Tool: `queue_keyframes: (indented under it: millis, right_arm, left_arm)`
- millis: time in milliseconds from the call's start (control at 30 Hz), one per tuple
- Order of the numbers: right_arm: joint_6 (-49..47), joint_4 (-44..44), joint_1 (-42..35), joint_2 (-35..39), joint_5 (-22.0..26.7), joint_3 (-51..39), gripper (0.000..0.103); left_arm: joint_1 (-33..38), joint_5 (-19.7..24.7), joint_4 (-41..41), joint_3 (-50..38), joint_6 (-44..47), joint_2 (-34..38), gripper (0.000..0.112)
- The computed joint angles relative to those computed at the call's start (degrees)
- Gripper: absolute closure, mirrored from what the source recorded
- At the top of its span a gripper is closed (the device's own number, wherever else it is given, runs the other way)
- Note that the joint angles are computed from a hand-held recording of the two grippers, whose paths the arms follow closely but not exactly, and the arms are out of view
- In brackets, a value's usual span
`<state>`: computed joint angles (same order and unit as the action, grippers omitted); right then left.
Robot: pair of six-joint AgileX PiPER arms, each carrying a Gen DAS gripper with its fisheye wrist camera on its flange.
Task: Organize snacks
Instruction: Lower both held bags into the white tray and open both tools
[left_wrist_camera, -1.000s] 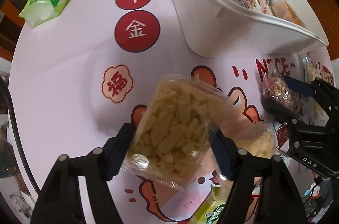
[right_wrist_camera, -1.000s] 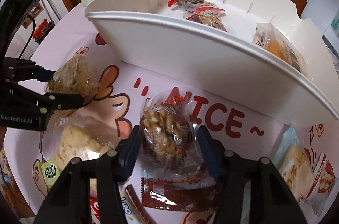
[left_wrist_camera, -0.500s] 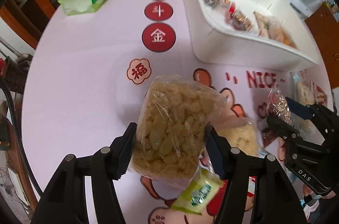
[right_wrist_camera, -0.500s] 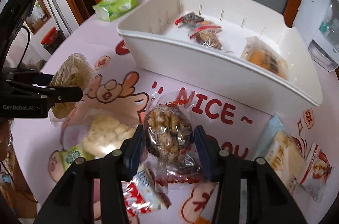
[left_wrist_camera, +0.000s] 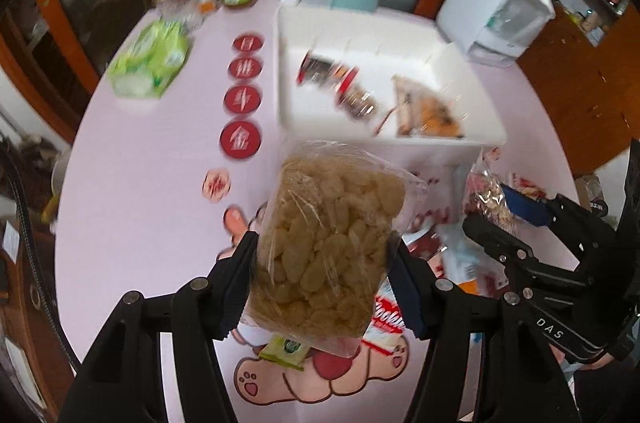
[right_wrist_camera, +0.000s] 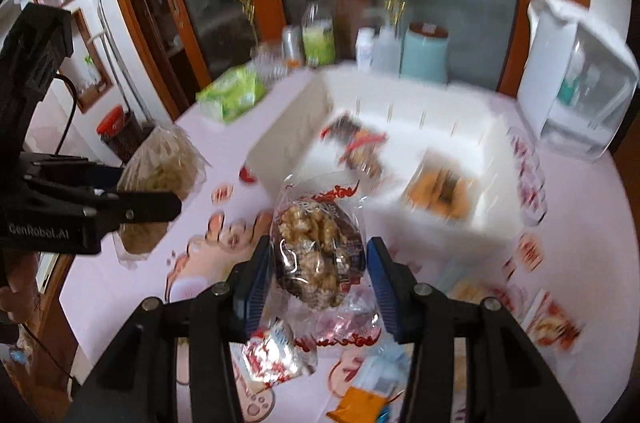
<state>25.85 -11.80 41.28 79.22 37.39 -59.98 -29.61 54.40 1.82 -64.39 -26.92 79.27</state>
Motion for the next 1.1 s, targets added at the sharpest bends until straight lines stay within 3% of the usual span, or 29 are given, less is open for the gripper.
queue_keyframes:
  millis: [333, 500, 700, 1100]
  right_arm:
    - [-3.32, -5.25, -6.48, 2.00, 7.67, -20.32, 0.056]
    - [-5.11, -4.62, -9.90, 8.01, 11.17, -32.83, 0.056]
    - [-6.02, -1.03, -13.57, 17.31, 12.75, -42.45, 0.055]
    - [-6.02, 4.17, -17.40, 34.38, 13.63, -46.26, 0.055]
  left_arm:
    - [-4.31, 7.74, 8.91, -23.28, -1.56, 6.37, 0.051]
    - [-4.68, 11.35, 13.55, -37.26, -1.36, 12.94, 0.051]
    - [-1.08, 14.85, 11.18, -50.60, 1.03, 22.92, 0.051]
    - [4.78, 10.56, 3.43, -52.79, 4.34, 37.40, 0.051]
